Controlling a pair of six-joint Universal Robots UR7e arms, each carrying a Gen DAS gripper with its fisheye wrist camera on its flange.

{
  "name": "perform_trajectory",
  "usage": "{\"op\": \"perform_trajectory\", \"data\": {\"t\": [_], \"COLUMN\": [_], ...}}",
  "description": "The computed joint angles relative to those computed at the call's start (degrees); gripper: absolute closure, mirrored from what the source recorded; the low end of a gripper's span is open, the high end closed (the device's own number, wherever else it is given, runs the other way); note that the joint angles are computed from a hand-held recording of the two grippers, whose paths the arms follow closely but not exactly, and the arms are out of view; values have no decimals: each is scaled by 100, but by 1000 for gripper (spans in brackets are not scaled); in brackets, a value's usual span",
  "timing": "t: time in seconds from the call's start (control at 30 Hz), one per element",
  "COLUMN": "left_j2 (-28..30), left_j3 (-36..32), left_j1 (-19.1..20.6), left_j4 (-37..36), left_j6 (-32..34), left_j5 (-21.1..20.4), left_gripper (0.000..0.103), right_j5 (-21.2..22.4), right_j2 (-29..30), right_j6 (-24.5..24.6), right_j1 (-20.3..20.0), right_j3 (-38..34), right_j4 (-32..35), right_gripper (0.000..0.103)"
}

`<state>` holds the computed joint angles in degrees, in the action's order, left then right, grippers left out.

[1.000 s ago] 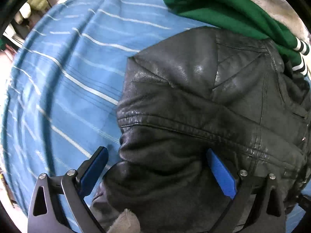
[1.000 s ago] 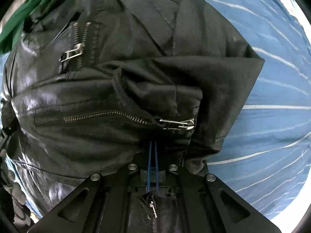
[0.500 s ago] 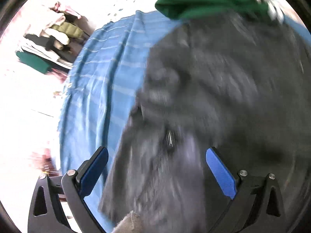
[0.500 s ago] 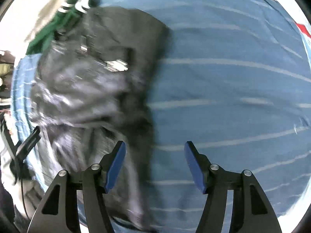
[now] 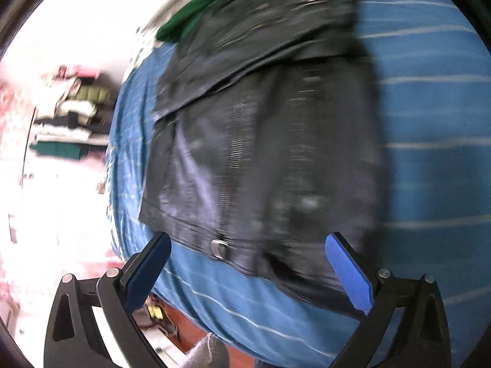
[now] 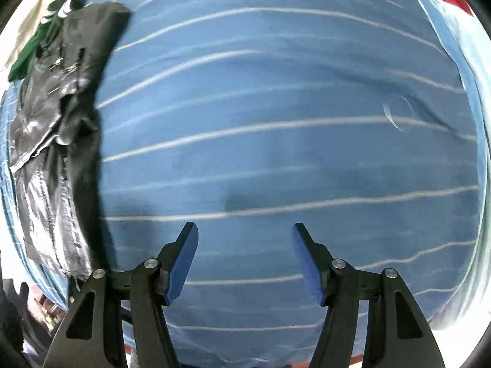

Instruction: Fold large clothes

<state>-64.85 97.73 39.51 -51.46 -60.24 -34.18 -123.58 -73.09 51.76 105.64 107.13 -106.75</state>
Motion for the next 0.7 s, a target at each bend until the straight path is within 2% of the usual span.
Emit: {"op": "perform_trajectory", "data": {"t": [0.1,0.17,0.3,0.33,0.37,0.4,0.43,0.5,0.57,0.63,0.7], "left_j2": [175,413,799,770,701,619,536,317,81,-130,-274], "left_j3": [247,261,41,4,-39,-82,-150,-195,-182,-191,-230], "left_j1": [-128,-52,366,436,508,577,672,758,747,744,755], "left_j4": [-587,-650,-725,-856,-1074,-1366,-1700,-2073,-2201,-2330,-2407], "left_j6": [359,260,101,90,185,373,616,865,1033,1241,1395], "left_j5": [-215,-182,-53,54,121,43,-151,-197,-75,-22,7], "left_gripper": [0,0,0,13,53,74,85,96,97,97,97], "right_j5": [8,-27,139,348,512,821,1109,1796,2542,3123,3919], "right_j2": [-374,-505,-594,-527,-492,-400,-273,98,416,1046,1575], "right_j6": [-30,-76,-645,-1019,-1304,-1779,-2148,-2677,-2901,-2872,-2763], "right_j1": [-209,-321,-560,-661,-732,-849,-949,-1167,-1356,-1386,-1538], "right_j3": [239,286,323,279,289,289,230,-12,-217,-630,-1041], "right_j4": [51,105,-388,-801,-1112,-1624,-1962,-2501,-2936,-3390,-3653], "right_gripper": [38,38,38,35,24,19,16,16,16,16,16]}}
